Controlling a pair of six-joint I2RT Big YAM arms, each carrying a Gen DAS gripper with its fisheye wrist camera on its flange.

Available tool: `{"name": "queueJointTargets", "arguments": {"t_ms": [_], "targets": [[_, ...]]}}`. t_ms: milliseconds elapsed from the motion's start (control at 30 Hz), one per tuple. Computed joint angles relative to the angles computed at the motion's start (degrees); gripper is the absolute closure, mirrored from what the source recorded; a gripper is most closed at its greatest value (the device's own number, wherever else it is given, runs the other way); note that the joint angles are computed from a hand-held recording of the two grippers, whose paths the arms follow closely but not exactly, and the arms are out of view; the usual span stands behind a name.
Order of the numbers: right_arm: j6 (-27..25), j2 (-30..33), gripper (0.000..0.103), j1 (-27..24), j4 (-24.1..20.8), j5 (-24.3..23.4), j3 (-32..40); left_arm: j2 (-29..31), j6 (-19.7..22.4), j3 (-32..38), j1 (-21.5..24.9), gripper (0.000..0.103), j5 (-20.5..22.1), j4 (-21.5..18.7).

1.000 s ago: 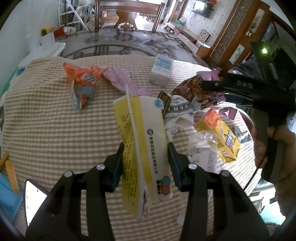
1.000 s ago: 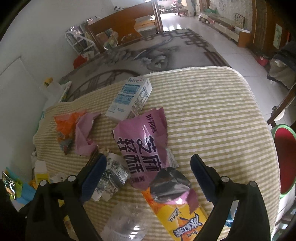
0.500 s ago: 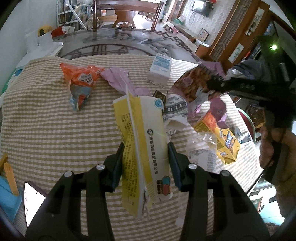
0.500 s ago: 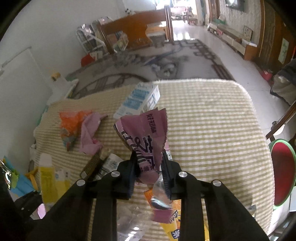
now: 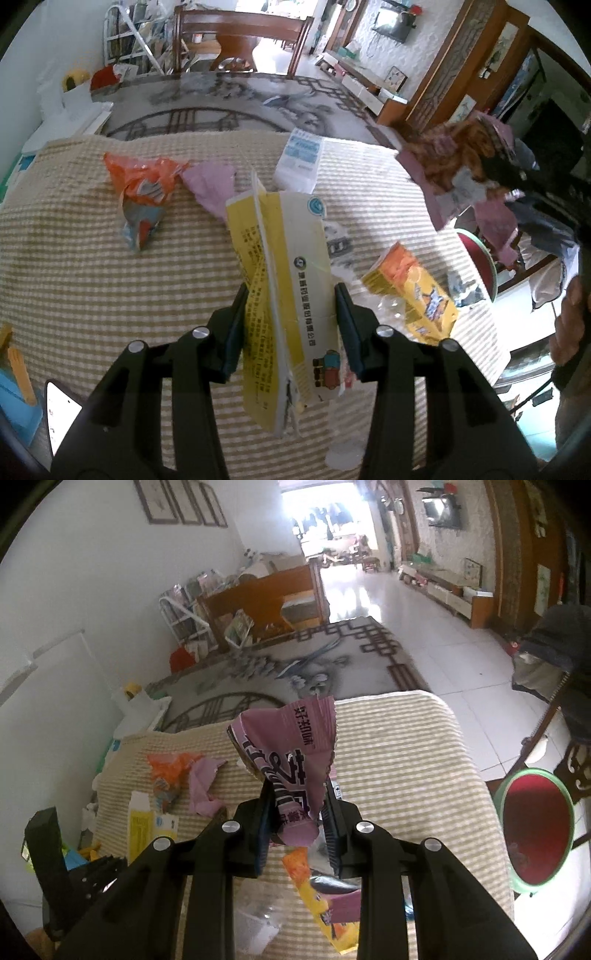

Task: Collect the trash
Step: 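Lift both held items and carry them over the red bucket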

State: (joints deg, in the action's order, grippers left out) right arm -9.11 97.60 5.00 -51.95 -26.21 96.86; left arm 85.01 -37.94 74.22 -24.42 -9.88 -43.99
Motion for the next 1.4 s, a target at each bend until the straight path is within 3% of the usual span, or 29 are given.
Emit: {"name": "queueJointTargets", "arguments": {"t_ms": [467, 867, 1400], "targets": [[0.56, -1.30, 0.078, -5.48, 0.50, -1.27, -3.15, 3.64, 0.45, 7.51, -3.03, 0.060, -3.21, -1.12], [-6.12, 2.95, 0.078, -10.22, -4.20, -6.13, 3.92, 10.31, -1.32, 19.06, -6.67, 0.060, -8.28, -2.46], [-10.38, 10.11, 0.078, -16.26, -11.11, -11.02, 14.33, 20.83, -2.84, 35.36, -10.94, 0.060, -12.26, -8.67]]}}
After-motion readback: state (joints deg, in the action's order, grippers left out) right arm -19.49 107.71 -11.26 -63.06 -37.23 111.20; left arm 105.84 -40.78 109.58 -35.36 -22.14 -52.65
